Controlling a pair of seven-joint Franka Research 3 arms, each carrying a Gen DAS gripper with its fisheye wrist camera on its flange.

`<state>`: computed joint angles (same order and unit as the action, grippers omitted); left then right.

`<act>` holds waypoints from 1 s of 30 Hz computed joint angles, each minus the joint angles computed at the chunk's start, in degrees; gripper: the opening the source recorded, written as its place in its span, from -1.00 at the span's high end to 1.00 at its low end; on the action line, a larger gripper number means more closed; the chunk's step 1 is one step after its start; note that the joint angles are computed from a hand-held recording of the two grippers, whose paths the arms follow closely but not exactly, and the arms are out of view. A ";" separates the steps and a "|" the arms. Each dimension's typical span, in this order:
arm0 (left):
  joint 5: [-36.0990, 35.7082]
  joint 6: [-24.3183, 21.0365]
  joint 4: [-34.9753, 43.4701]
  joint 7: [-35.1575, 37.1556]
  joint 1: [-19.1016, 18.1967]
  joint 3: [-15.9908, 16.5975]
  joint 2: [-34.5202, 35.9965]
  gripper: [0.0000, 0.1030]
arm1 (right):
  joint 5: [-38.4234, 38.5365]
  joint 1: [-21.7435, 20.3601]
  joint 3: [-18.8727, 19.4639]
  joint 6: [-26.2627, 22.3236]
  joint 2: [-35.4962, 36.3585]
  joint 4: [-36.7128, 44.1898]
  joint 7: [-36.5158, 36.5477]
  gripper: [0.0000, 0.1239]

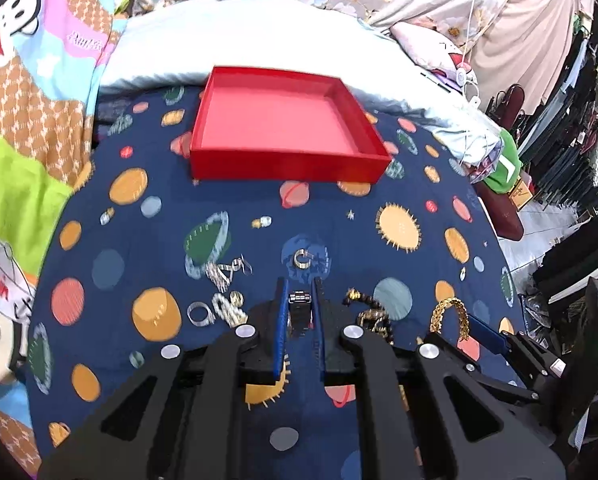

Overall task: Organize jewelry
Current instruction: 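Carry the bangle and watch into the red tray while both tools open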

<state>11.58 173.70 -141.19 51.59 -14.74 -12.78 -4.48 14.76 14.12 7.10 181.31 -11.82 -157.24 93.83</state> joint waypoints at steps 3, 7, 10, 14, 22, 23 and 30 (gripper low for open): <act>-3.66 -0.53 1.30 4.74 -1.10 1.30 -0.26 0.80 | 4.30 6.35 -6.41 -1.37 0.37 1.91 -4.65 0.10; -4.74 -1.33 4.79 8.10 -0.30 1.71 0.71 0.80 | 10.64 10.10 -9.95 -3.42 1.76 5.54 -11.35 0.10; -4.28 -1.89 9.71 9.67 1.07 1.91 3.50 0.80 | 11.83 8.57 -8.96 -4.44 4.15 9.88 -14.47 0.10; 0.50 -3.39 17.47 7.92 2.81 2.22 8.54 0.80 | 13.99 6.27 -7.91 -6.23 9.75 18.59 -19.24 0.10; 7.98 -8.61 42.68 6.02 3.05 5.40 25.99 0.80 | 10.14 -0.78 -4.40 -17.13 29.77 47.75 -18.33 0.10; 7.82 -9.46 46.04 6.86 3.46 5.09 28.32 0.80 | 9.15 -0.65 -4.91 -19.42 32.67 52.01 -17.49 0.10; 7.18 -17.95 71.10 8.68 2.73 6.61 46.10 0.80 | 2.07 -1.09 -6.26 -33.70 54.18 83.39 -9.05 0.10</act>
